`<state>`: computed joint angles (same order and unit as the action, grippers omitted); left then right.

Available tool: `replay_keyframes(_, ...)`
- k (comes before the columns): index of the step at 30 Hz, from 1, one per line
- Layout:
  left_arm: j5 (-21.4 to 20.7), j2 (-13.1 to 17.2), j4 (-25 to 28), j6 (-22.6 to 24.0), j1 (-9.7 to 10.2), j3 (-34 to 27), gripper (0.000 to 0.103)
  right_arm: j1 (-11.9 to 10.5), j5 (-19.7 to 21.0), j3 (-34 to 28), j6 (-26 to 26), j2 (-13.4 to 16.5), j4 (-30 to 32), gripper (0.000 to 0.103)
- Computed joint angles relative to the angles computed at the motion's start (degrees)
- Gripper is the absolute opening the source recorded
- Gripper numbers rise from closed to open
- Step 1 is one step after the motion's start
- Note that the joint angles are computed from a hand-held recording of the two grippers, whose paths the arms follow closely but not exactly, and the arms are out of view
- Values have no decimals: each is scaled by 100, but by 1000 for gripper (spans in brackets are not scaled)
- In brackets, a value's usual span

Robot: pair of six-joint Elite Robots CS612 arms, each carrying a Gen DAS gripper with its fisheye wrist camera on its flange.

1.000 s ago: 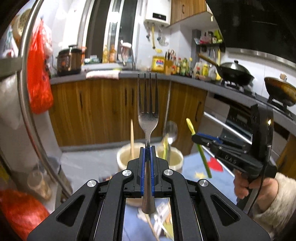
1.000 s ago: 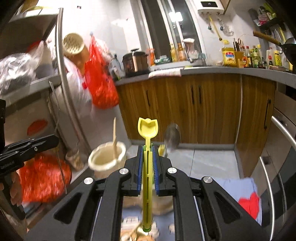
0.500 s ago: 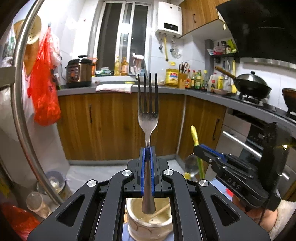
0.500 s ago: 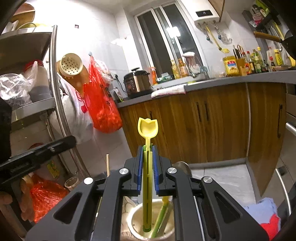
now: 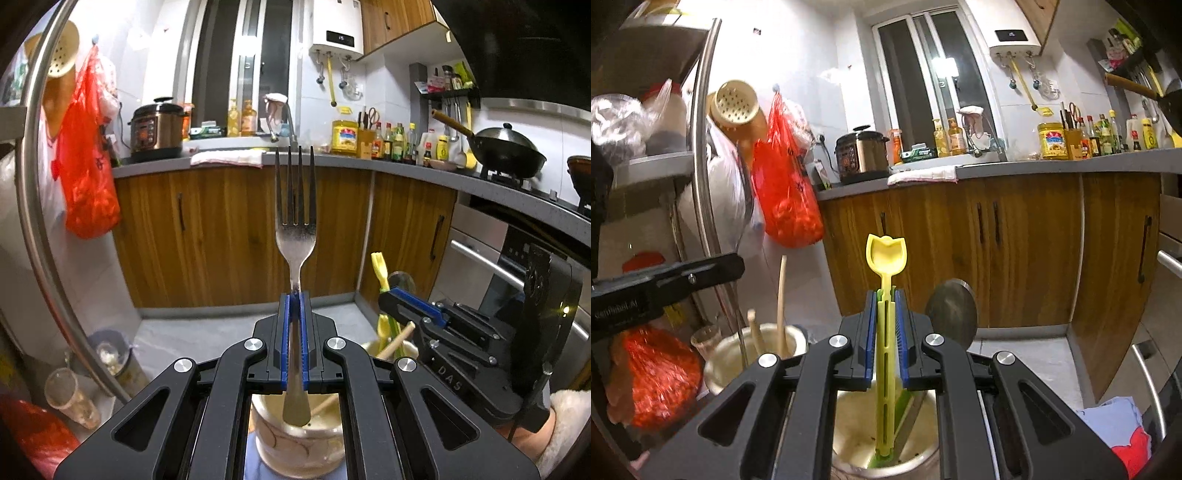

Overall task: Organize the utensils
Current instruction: 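Drop the silver fork into the tall cup while the right gripper drops the yellow spoon into the short cup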

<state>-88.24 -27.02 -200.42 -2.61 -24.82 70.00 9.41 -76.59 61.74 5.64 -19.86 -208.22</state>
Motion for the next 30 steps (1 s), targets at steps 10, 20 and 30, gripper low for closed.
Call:
replay_keyframes(10,-141,-113,154,152,-10,334,6,-11,118,441,-381,-233,380,10)
replay_keyframes(20,-283,-224,334,173,12,547,6,-82,399,852,-333,-500,714,10)
replay_keyframes(30,-327,-259,373,198,16,634,6,-19,280,827,-604,-500,1052,10)
